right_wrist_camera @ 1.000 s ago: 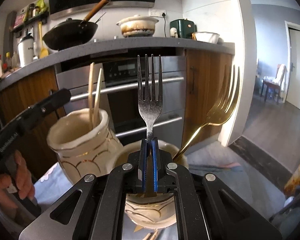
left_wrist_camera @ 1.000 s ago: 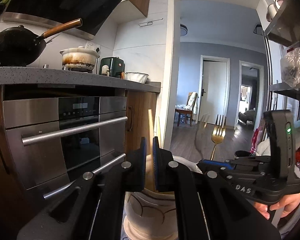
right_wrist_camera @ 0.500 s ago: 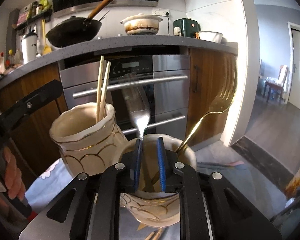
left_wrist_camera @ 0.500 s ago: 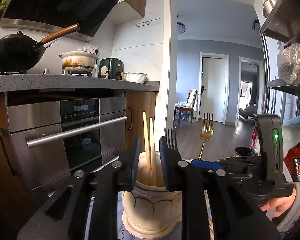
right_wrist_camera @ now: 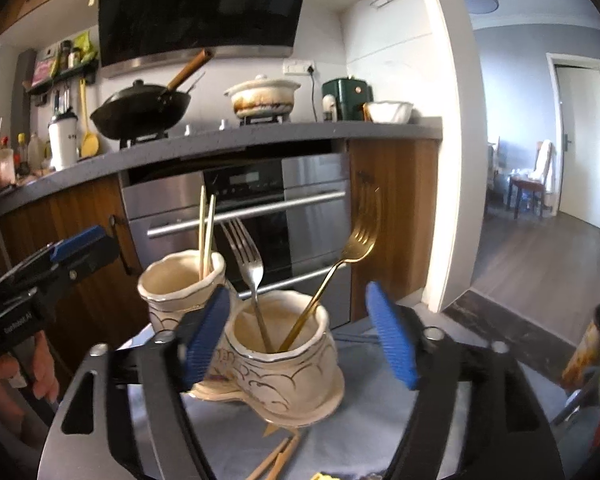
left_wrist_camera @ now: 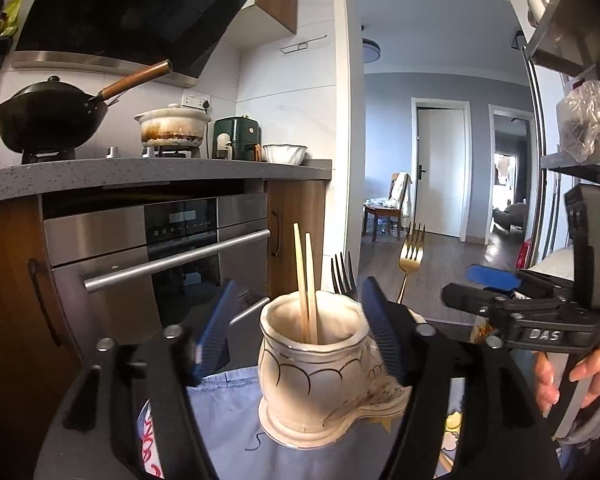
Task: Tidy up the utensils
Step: 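Withdraw both open tools from the holder back over the utensils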
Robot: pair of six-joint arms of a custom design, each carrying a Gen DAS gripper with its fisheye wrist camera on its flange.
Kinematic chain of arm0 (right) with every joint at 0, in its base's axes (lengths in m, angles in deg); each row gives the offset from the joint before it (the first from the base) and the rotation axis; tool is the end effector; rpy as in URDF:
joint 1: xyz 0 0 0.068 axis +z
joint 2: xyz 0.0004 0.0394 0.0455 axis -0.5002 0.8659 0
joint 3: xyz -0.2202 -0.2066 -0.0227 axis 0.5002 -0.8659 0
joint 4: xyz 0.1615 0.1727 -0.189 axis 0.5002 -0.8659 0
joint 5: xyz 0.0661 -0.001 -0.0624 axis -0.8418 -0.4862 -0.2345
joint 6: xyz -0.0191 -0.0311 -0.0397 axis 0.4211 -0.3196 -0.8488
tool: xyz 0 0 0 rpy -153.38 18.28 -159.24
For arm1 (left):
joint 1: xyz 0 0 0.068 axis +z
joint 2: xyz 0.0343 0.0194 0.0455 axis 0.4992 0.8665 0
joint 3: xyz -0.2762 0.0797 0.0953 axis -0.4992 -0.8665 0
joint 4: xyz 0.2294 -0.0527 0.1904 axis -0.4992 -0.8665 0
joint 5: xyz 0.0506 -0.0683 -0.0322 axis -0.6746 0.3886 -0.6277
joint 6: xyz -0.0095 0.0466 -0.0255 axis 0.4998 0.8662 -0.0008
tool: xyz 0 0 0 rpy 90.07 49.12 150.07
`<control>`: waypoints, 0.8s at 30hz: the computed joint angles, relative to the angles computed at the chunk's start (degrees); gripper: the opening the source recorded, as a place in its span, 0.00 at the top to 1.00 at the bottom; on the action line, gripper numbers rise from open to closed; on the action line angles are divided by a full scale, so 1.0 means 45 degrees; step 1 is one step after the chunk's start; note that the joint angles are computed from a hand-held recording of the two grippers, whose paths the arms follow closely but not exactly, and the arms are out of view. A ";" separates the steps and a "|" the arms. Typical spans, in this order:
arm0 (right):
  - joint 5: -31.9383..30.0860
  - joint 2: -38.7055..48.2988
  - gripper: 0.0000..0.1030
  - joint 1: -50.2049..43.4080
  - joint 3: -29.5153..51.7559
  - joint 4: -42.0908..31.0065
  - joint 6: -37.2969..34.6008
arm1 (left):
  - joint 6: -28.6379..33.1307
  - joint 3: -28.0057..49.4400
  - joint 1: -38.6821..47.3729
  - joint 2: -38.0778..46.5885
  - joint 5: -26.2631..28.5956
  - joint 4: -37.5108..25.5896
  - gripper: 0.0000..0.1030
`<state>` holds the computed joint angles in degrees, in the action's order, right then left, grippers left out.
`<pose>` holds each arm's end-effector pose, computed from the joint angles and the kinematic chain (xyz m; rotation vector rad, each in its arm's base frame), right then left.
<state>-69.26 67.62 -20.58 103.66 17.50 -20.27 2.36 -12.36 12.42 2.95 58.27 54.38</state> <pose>0.2670 0.0676 0.3176 -0.7673 1.7713 0.6762 0.1159 -0.0170 0.3254 -0.2470 1.7349 0.1687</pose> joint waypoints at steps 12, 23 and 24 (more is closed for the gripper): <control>-0.0826 -0.1428 0.06 -0.1120 -0.0728 -0.0697 -0.0321 | -0.1662 0.0718 -0.5007 -0.0187 -0.4585 -0.2025 0.05; -0.1690 -0.1097 0.05 -0.2887 -0.0778 -0.2221 -0.1019 | -0.3895 0.0845 -0.7312 0.0392 -0.5913 -0.4086 0.05; -0.1745 -0.1031 0.05 -0.3040 -0.0802 -0.2345 -0.1134 | -0.4158 0.0842 -0.7448 0.0435 -0.5951 -0.4315 0.05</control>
